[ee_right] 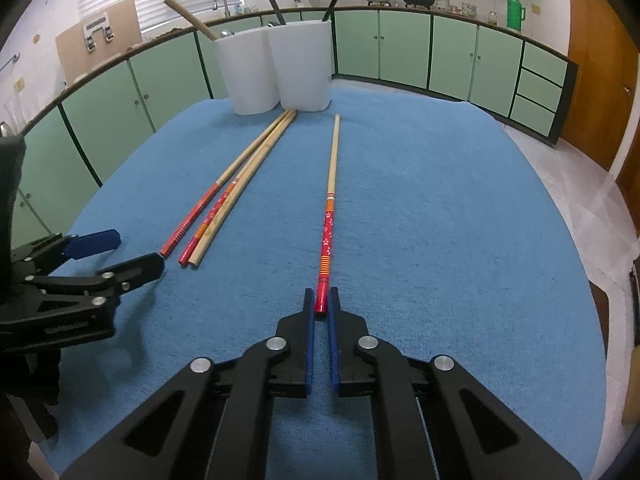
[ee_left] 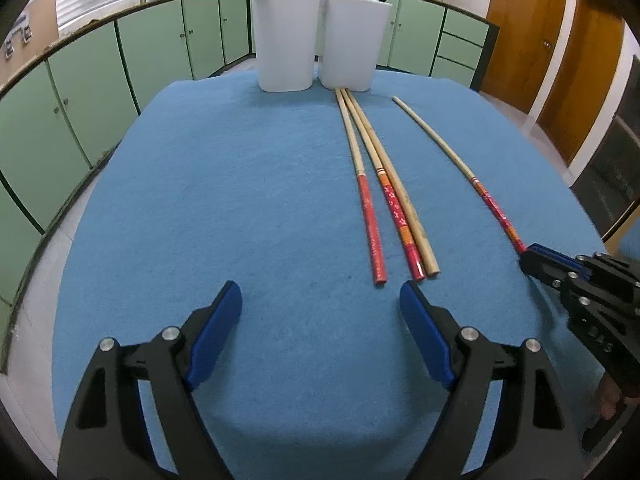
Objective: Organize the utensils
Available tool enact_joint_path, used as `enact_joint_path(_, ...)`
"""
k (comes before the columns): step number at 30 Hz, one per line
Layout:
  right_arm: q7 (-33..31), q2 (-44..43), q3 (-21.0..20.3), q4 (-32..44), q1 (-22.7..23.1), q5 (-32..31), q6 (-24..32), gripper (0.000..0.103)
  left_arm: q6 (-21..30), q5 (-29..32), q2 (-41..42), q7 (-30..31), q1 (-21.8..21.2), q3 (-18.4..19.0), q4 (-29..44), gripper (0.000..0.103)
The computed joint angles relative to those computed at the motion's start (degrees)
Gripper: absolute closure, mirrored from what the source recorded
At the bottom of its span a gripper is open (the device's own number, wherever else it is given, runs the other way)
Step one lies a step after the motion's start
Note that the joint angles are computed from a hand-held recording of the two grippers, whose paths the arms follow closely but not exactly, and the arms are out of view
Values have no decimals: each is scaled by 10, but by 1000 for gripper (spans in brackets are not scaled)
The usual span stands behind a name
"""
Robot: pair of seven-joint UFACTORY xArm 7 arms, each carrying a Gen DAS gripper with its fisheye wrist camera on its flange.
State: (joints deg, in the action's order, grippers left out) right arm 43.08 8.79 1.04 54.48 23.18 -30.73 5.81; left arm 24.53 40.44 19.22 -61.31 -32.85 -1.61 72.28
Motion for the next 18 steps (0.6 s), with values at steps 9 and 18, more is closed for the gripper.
enact_joint_path(9,-44,-1,17,-11,-17,56,-19,97,15,9,20,3,-8,4,31,46)
enact_joint_path(18,-123,0,39,-20,-33,155,-34,97,-12,22,13,-6,-18,8,16,79)
